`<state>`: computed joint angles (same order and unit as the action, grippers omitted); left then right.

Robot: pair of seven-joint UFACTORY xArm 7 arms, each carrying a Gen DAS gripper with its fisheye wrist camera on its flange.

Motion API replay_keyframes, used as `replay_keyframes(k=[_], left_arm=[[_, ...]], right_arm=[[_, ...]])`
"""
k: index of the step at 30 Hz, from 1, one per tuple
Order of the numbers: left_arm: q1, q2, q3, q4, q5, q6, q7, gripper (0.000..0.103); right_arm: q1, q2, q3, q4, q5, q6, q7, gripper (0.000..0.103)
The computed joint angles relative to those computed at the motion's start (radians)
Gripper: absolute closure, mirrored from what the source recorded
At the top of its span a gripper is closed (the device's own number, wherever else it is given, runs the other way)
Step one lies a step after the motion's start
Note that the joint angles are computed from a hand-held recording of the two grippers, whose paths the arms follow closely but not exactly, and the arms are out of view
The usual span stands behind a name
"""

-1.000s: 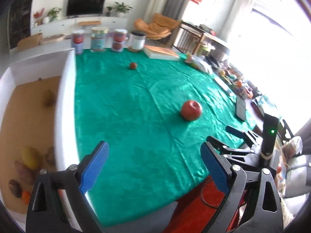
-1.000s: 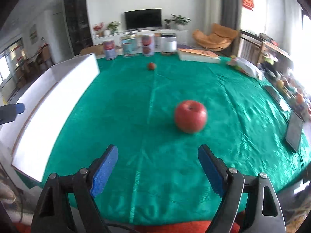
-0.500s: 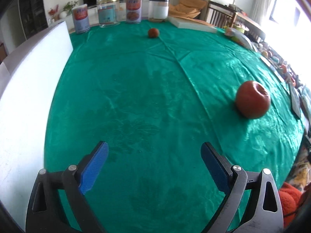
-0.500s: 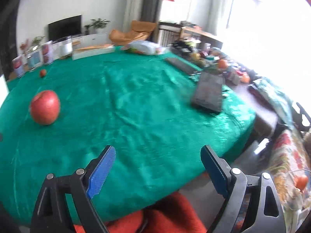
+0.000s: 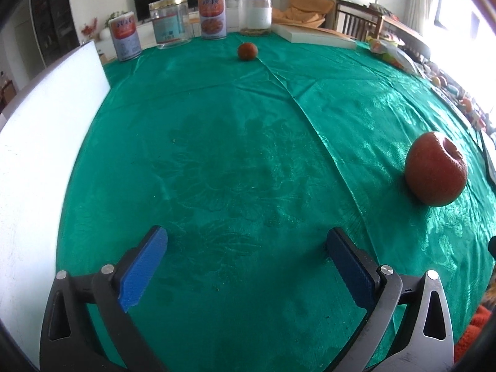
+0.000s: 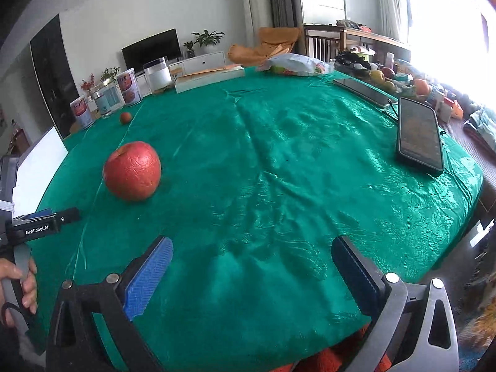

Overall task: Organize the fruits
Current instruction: 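Return both tools over the table toward the apple and last tangerine, then move the left tool to the last tangerine and close on it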

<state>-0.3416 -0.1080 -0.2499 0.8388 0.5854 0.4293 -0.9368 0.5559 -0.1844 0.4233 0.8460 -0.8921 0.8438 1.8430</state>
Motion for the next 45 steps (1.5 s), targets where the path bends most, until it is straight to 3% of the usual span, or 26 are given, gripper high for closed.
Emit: replay_keyframes(k=[5,14,19,21,25,29,32,37,41,44,45], left_arm=[[0.0,-0.001,0.0,-0.002,0.002,-0.001,-0.001,0.0],[-0.001,-0.002,0.002,-0.004,-0.004,-0.004,0.004,0.0],[-0.013,0.02,0.013,0.048,-0.106,0.058,0.067,0.002],[-0.008,0.033,0.029,0.075,-0.152,0.025,0.073,0.002],[0.017,0.102,0.055,0.199,-0.146,-0.025,-0.023,0.002],[0.013,0.289,0.093,0.42,-0.27,-0.065,0.047,0.002],[-0.034,0.468,0.153,0.65,-0.241,0.027,0.083,0.002],[-0.08,0.728,0.213,0.991,-0.253,0.185,0.262,0.003],[-0.11,0.796,0.281,1.078,-0.252,0.193,0.242,0.003],[-0.099,0.799,0.283,1.065,-0.274,0.169,0.239,0.004],[-0.097,0.795,0.283,1.055,-0.279,0.157,0.24,0.009]], right_arm=[[-0.011,-0.015,-0.009,-0.041,0.015,-0.06,0.038,0.001],[-0.016,-0.013,0.004,-0.036,0.008,-0.061,0.035,0.001],[-0.017,-0.024,0.007,-0.046,-0.003,-0.075,0.05,0.001],[-0.019,-0.026,0.007,-0.047,-0.005,-0.084,0.046,0.001],[-0.024,-0.02,0.003,-0.046,-0.003,-0.107,0.032,0.001],[-0.033,-0.029,-0.002,-0.06,-0.004,-0.138,0.041,0.001],[-0.044,-0.042,-0.001,-0.075,-0.009,-0.165,0.054,0.001],[-0.062,-0.047,0.003,-0.082,-0.007,-0.192,0.048,0.001],[-0.071,-0.041,0.001,-0.076,-0.001,-0.204,0.03,0.0],[-0.078,-0.041,0.001,-0.077,-0.005,-0.215,0.033,0.0],[-0.08,-0.041,0.001,-0.078,-0.006,-0.218,0.035,0.0]])
